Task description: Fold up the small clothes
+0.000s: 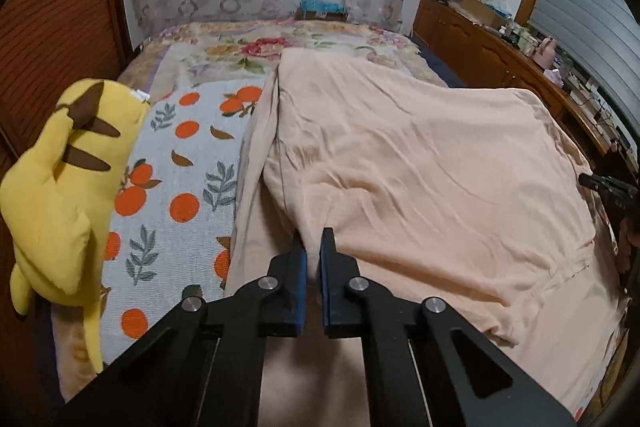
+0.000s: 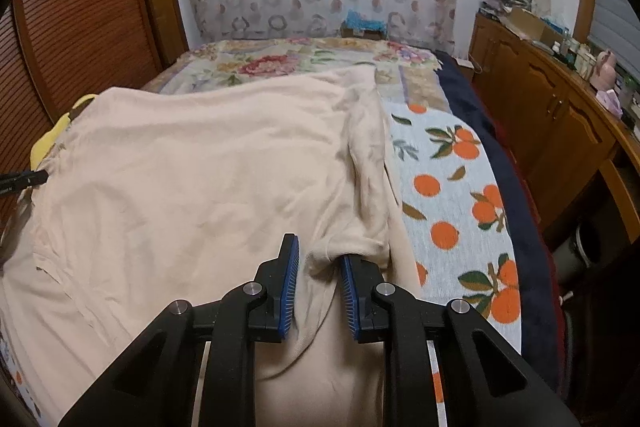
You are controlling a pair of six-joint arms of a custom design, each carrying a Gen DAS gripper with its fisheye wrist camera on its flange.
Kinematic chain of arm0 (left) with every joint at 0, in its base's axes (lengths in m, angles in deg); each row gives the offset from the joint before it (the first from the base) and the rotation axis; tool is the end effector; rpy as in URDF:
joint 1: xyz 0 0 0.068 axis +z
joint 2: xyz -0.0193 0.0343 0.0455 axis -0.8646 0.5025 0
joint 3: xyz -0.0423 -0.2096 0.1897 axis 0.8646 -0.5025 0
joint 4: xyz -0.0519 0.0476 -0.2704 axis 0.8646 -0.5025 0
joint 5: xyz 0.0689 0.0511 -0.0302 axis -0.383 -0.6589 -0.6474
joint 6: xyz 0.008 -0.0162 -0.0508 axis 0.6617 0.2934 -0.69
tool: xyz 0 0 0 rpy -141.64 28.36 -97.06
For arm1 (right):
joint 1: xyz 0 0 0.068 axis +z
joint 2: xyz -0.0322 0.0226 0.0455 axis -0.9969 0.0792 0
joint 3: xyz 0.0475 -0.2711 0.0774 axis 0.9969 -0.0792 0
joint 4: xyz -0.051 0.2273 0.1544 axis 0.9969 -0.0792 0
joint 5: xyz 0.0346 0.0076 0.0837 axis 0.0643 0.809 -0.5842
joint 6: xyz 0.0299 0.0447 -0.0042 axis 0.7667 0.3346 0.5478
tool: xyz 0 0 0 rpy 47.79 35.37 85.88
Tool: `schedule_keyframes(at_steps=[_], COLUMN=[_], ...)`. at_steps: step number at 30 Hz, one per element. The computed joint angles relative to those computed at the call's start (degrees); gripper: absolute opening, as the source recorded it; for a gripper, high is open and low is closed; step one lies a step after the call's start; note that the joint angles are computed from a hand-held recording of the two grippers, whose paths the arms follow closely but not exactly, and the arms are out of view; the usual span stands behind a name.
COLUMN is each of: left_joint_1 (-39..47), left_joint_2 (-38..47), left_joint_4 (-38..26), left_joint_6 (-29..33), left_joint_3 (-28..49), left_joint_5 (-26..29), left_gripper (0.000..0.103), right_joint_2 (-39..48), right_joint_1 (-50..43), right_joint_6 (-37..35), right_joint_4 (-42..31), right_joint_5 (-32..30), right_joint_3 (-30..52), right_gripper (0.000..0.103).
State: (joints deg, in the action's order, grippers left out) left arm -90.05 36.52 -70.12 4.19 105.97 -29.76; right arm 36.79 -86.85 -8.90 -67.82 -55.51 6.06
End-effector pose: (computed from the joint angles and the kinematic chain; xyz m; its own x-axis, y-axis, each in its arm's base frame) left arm 0.2595 -0.1476 0.2214 -0.7747 0.0903 -0.6259 0.2260 0.9639 -0.1407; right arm 0.2013 0.0000 0.2778 -0.6798 -0.1280 -0.7222 -0.1761 0.9843 -0.0087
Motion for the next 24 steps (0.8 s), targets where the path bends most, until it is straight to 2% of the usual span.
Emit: schedule_keyframes(at_steps=[2, 7, 11, 15, 18, 21, 24], left_joint_1=[-0.63, -0.82, -0.84, -1.6, -2.76, -4.46, -5.96], left_joint_2=[-1.41, -5.4, -9.44, -14.52, -20.11, -25.41, -30.67], left_joint_4=[0.05, 0.26, -0.23, -1.56, -3.68, -6.99, -10.8], left_joint_6=[0.14, 0.78, 1.05, 0.82, 0.48, -0.37, -1.2], left_joint_3=[-0.47, -1.32, -2.27, -3.96, -5.69, -6.84, -7.73], left_joint_5=[-1.05, -1.67, -1.54, -1.41, -1.77, -2.71, -3.32], left_gripper=[0.006, 0.006, 0.006, 0.006, 0.006, 0.006, 0.005], right_joint_2=[0.26, -2.31, -7.99, -12.98, -16.53, -19.56, -19.3], right_joint_1=[0.2, -0.11, -3.31, -8.08, -14.13, -24.96, -40.04], right_joint_6=[-0.6, -0.85, -1.64, -4.85, -8.97, -16.1, -30.45], right_joint_4=[0.21, 1.15, -0.05, -4.58, -9.59, -17.37, -29.6], right_joint_5=[0.3, -0.77, -4.8, -10.68, -17.08, -27.36, -38.76], right_joint_3=[-0.27, -1.49, -1.29, -0.16, 0.54, 1.92, 5.0], right_gripper=[0.006, 0.005, 0.004, 0.004, 0.004, 0.004, 0.004])
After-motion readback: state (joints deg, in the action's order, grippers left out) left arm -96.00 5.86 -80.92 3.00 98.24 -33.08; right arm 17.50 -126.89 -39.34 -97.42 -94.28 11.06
